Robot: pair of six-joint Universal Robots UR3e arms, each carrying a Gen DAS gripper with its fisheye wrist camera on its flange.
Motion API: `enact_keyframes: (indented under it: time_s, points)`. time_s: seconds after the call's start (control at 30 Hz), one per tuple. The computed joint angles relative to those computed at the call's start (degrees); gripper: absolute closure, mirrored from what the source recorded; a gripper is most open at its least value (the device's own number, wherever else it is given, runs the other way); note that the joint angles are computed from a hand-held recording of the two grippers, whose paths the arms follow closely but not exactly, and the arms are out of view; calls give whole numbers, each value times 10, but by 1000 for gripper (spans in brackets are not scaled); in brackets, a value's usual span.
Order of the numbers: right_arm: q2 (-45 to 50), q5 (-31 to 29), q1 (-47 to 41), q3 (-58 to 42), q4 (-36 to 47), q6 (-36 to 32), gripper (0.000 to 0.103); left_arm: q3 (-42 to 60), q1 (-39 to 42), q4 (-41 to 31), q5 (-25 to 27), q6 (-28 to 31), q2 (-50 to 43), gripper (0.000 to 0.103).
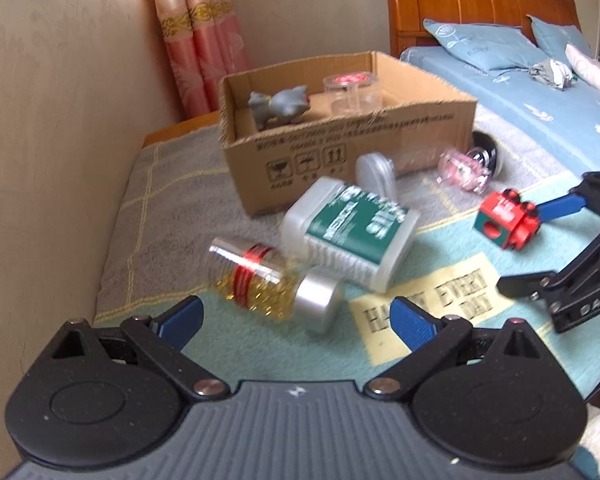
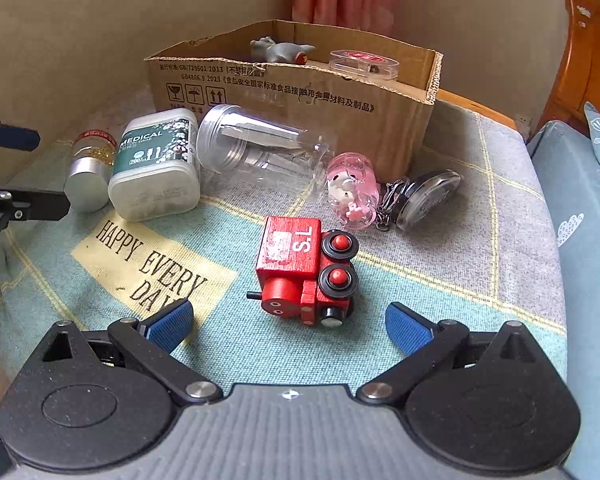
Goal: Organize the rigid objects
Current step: 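Grasp the gold capsule bottle with the left gripper while the right tool approaches the red train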
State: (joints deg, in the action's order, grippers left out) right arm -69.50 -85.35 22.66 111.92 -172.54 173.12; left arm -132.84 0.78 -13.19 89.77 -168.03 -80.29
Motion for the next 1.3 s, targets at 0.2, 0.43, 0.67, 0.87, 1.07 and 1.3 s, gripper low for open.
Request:
enact_keyframes:
  time_s: [0.2,0.43,0.67,0.87,1.07,1.3]
  points:
    - [6,-18,8,8,-28,23,0,-15,37,34,-21,35,-36,4]
    - [11,-14,8,30,-72,21,0,5,46,74,-31,51,-96,4]
    - [13,-15,9,34,-82,22,0,35,54,90,-46,55,-138,4]
    - [17,-22,12,36,-95,28,0,22,67,117,-72,60,-141,7]
    - [28,-24,13,24,-98,28,0,6,83,113,-97,68,-123,7]
    - [44,-19,14,-7,-78,19,0,-6,86,64,-123,70,-84,7]
